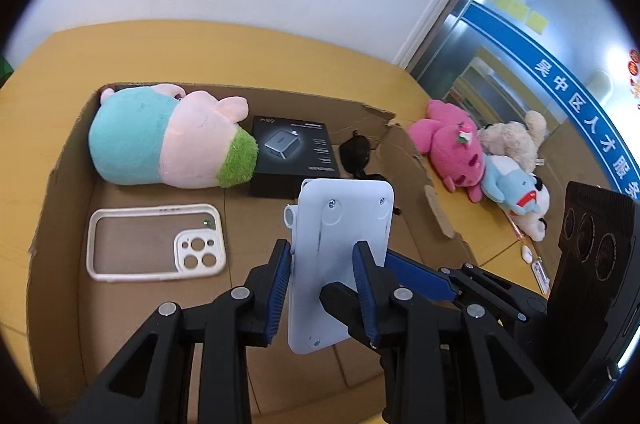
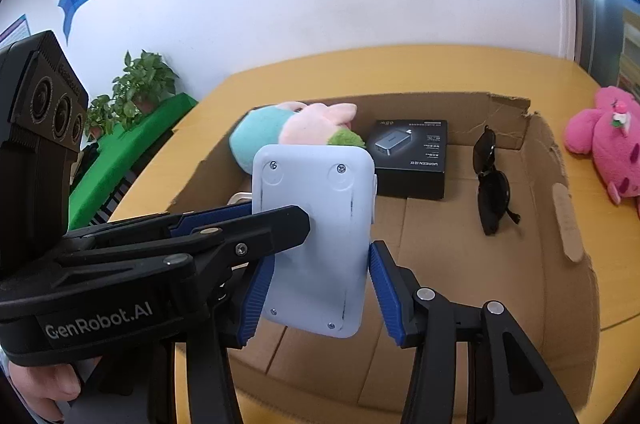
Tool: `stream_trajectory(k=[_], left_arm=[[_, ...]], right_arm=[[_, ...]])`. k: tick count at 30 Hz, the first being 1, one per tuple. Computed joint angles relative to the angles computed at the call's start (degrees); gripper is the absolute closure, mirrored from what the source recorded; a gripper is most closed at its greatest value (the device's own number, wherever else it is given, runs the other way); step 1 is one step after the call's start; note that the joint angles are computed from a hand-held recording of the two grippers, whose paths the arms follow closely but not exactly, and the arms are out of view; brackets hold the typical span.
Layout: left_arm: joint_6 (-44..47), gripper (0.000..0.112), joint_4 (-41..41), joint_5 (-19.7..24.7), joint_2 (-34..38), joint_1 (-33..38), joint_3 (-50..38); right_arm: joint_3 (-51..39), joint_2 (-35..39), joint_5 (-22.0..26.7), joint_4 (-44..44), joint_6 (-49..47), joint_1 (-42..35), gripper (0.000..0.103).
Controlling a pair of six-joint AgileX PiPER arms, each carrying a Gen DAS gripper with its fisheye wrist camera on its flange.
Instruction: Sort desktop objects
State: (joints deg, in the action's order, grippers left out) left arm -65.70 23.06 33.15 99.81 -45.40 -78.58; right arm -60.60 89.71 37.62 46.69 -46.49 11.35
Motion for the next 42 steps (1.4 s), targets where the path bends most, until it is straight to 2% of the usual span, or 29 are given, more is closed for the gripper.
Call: stream_trajectory(k=[5,10,14,16,17,19,20,22,23,24,25,26,28,29,30,32,33,35,38,40,42], left_arm=[[16.4,0.082,-16.1,-0.5,6.6,7.2,-5.0],[27.0,0.081,-28.2,1.7,12.9,11.4,-9.7],[30.4,0.081,-33.0,5.8,17.0,13.4,-13.5],[29.2,0.082,-31.5,8.4,18.9,13.4,-15.6],[29.5,0.078,-32.0,8.5,19.4,13.5,-15.6],[29.5,0.078,-32.2,7.9,18.8,13.6,-14.9],[28.5,0.078,-31.2,8.3,18.3,13.4,-14.8],[26.2,0.078,-27.8,9.0,16.3,12.5,-14.3],[24.9,0.078,-25.5,9.6,15.1,11.8,-14.2],[22.4,0.078,-21.4,10.3,12.9,10.5,-13.3],[18.7,0.078,-16.2,10.9,10.9,8.8,-12.2],[14.8,0.074,-10.5,11.5,8.3,6.9,-10.4],[6.3,0.056,1.0,14.9,2.5,2.5,-6.4],[1.1,0.042,6.7,16.3,-0.1,-0.1,-4.1],[-4.7,0.033,12.4,17.9,-3.3,-3.2,-1.1],[-15.2,0.033,22.4,20.1,-8.1,-8.7,5.3],[-19.4,0.033,26.2,21.9,-9.9,-11.4,7.9],[-30.0,0.032,33.6,27.0,-12.7,-17.9,14.6],[-39.8,0.032,36.6,29.1,-11.6,-22.4,19.8],[-45.2,0.032,36.6,31.7,-9.2,-24.0,21.3],[-49.4,0.032,37.2,32.4,-6.8,-24.6,22.4]], right_arm=[[-13.9,13.2,5.1,-7.5,8.9,1.2,0.054],[-24.4,23.0,11.1,-14.2,16.5,1.7,0.053],[-33.1,30.3,19.2,-15.7,20.4,1.1,0.053],[-34.4,32.6,20.7,-15.4,21.0,1.0,0.052],[-34.8,33.2,21.1,-15.7,21.3,1.1,0.052],[-33.7,32.1,19.6,-16.3,21.2,1.5,0.052],[-33.1,31.3,19.0,-16.6,21.0,1.7,0.052],[-30.6,28.6,17.4,-15.9,19.7,1.6,0.043],[-29.0,27.0,16.0,-16.4,19.6,1.8,0.033],[-26.4,24.3,13.8,-16.9,19.2,1.9,0.027],[-23.6,21.3,11.7,-16.4,17.6,1.7,0.026],[-21.2,18.8,10.1,-15.8,15.7,1.3,0.024],[-13.2,10.5,4.7,-13.8,10.7,0.7,0.020],[-7.7,4.8,1.3,-11.7,6.8,-0.1,0.014],[-3.7,1.4,-2.1,-7.5,1.1,-1.6,0.009],[7.5,-9.0,-9.6,3.9,-10.4,-4.7,0.000],[12.3,-14.7,-10.6,9.6,-16.1,-7.3,0.000],[19.1,-21.4,-8.2,20.6,-27.6,-13.8,0.000],[25.8,-23.2,-9.1,30.7,-40.1,-18.5,0.000],[26.4,-19.9,-11.8,30.7,-40.8,-17.1,0.000],[29.3,-18.8,-14.9,37.5,-49.3,-15.3,0.000]])
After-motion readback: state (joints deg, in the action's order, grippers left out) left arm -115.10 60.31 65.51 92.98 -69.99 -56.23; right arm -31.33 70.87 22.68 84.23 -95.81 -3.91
